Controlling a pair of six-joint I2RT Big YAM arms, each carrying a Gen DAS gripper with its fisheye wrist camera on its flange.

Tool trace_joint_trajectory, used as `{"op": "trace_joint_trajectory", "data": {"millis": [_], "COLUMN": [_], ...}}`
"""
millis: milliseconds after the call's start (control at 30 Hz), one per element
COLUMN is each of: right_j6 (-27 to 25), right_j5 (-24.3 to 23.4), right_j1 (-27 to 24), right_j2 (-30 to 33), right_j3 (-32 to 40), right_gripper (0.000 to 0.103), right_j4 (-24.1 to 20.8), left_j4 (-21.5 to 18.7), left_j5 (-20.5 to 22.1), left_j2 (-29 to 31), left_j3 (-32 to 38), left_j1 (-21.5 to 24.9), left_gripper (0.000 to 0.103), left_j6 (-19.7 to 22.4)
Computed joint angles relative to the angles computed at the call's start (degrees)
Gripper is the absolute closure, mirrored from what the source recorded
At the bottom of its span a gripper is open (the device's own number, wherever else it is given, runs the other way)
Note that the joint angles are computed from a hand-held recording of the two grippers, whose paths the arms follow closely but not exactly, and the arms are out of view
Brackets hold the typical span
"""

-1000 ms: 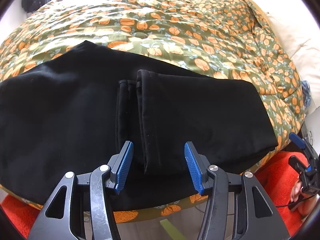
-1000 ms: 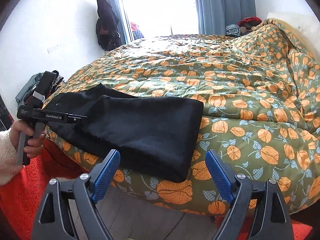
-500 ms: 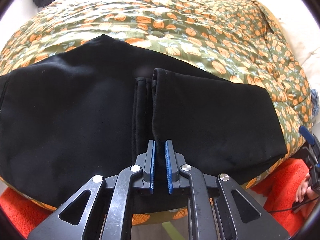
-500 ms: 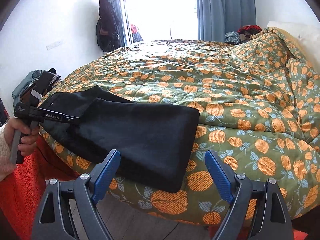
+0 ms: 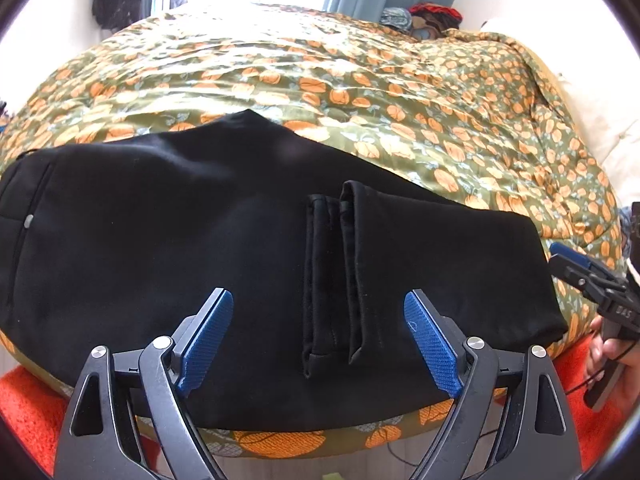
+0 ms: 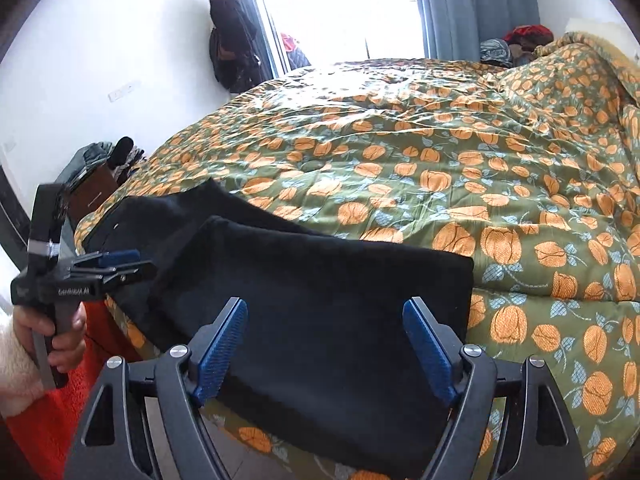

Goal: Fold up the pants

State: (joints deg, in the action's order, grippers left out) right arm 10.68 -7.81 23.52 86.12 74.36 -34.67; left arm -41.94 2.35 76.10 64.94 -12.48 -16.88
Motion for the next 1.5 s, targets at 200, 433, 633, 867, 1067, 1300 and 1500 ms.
{"op": "trace_joint_trajectory", "data": {"millis": [200, 433, 633, 867, 1067, 1300, 1500], "right_j6": [-0.5, 0.6, 2.2, 2.1, 1.2, 0.5, 0.3], "right_j5": [1.9, 4.8, 3.1, 3.1, 2.3, 2.1, 2.3], "right_j1": [-0.3, 1.9, 3.0, 3.0, 2.7, 2.7, 2.9], "right_j2": [5.9, -4.7, -1.3, -0.9, -0.6, -0.4, -0.4], "right_j3": [5.1, -4.0, -7.0, -7.6, -7.7, -7.6, -7.5], "right_gripper": [0.026, 0.026, 0.023, 0.017, 0.015, 0.013, 0.011], "right_j4": [-8.3, 1.5, -0.7, 1.2, 1.9, 2.1, 2.0], "left_j4": [0.4, 0.7, 0.4, 0.1, -0.2, -1.3, -2.1], "left_j5": [-2.7, -4.3, -2.7, -6.2, -7.6, -9.6, -10.4], "left_j2": [-1.0, -1.0, -0.2, -0.1, -0.8, -1.0, -1.6], "left_j3": [-0.6, -1.1, -1.1, -2.0, -2.6, -2.6, -2.4], "left_j1": [0.4, 1.2, 2.3, 2.3, 2.7, 2.2, 2.7], "left_gripper": [0.014, 0.014, 0.014, 0.014, 0.014, 0.014, 0.014], "left_j6": [-0.3, -2.1, -4.8, -5.3, -6.5, -6.3, -6.3]}}
